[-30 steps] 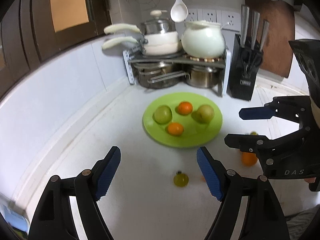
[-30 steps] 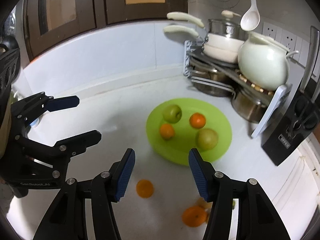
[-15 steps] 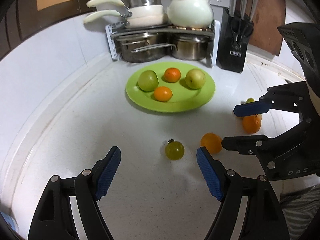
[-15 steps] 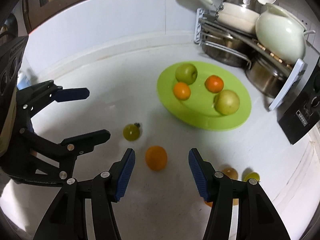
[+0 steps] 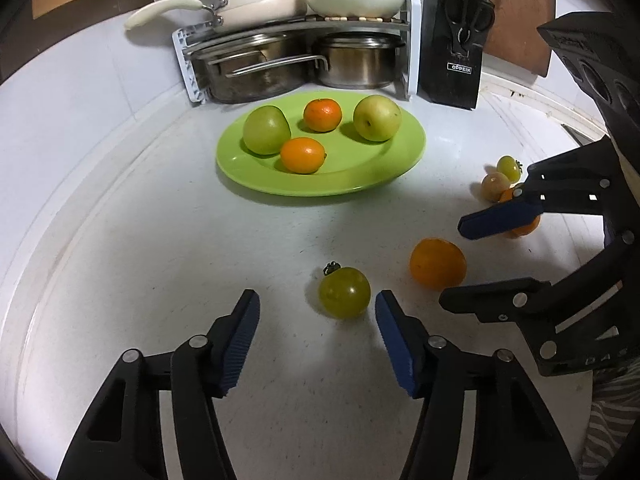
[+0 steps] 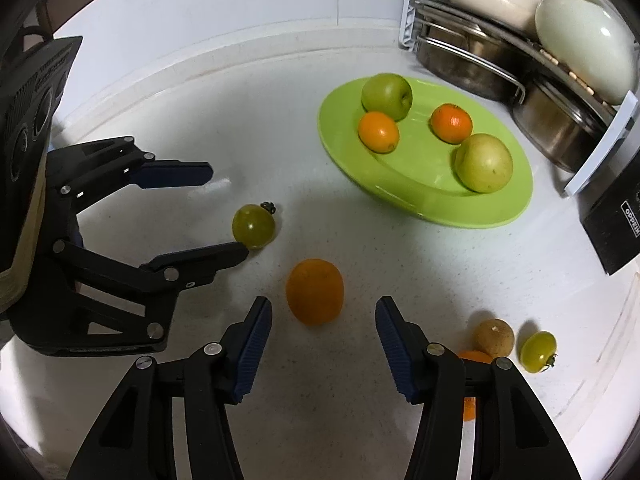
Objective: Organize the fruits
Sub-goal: 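Grasp the small green tomato with the left tool while the right tool grasps an orange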
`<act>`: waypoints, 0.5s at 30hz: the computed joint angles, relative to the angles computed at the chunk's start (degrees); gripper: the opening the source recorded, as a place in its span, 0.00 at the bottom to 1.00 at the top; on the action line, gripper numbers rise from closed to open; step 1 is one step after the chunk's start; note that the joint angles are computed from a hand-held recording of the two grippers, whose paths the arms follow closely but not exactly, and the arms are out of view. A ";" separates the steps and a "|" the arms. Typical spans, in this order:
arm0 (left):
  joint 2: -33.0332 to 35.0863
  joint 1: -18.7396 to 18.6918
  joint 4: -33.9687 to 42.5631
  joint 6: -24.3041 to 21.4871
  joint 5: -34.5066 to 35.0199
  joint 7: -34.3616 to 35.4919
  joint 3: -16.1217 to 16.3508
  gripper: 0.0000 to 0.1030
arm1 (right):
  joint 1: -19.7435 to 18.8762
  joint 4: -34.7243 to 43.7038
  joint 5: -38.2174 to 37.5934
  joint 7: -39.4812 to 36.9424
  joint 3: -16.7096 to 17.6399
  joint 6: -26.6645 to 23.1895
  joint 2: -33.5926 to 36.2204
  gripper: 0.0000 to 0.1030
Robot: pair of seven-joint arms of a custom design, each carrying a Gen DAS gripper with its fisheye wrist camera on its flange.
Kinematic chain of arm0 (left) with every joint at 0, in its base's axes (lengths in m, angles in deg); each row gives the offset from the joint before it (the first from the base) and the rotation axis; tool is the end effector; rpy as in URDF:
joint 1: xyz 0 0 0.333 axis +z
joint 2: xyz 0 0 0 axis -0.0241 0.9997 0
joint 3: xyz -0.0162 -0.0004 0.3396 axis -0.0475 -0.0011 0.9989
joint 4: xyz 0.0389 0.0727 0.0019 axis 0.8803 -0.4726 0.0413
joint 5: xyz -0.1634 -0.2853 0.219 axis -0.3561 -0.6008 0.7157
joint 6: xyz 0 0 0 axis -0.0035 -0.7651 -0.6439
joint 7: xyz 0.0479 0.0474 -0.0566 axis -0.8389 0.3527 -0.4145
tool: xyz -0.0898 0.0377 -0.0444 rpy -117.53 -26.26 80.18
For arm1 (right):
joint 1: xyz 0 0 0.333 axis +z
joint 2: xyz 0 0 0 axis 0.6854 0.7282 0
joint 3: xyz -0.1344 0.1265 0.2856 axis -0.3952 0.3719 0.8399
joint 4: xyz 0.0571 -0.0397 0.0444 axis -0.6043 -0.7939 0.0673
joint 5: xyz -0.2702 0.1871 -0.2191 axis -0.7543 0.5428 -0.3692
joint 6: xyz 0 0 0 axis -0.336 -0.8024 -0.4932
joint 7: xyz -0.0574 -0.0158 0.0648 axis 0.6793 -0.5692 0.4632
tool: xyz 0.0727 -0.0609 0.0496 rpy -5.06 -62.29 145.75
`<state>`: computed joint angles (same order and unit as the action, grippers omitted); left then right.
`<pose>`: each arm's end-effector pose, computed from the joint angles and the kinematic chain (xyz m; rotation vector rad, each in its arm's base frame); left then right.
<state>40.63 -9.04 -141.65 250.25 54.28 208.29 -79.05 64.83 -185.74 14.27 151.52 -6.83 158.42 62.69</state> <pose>0.6816 -0.2667 0.3041 -0.9736 2.5012 -0.8490 0.6345 0.2775 0.3096 -2.0824 1.7081 -0.4629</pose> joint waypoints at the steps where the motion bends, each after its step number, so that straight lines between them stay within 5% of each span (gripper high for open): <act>1: 0.32 0.00 0.56 -0.56 0.00 -0.08 -0.06 0.55 | -0.38 0.38 0.29 -0.48 0.36 -0.15 0.32 0.49; 9: 1.43 -0.61 2.92 -3.28 -0.48 -0.90 0.23 0.45 | -1.65 1.42 2.01 -2.44 1.46 0.17 1.09 0.44; 15: 1.31 -1.23 3.35 -5.20 -0.75 -1.89 0.94 0.29 | -3.69 2.78 4.88 -6.12 3.79 -0.24 2.21 0.38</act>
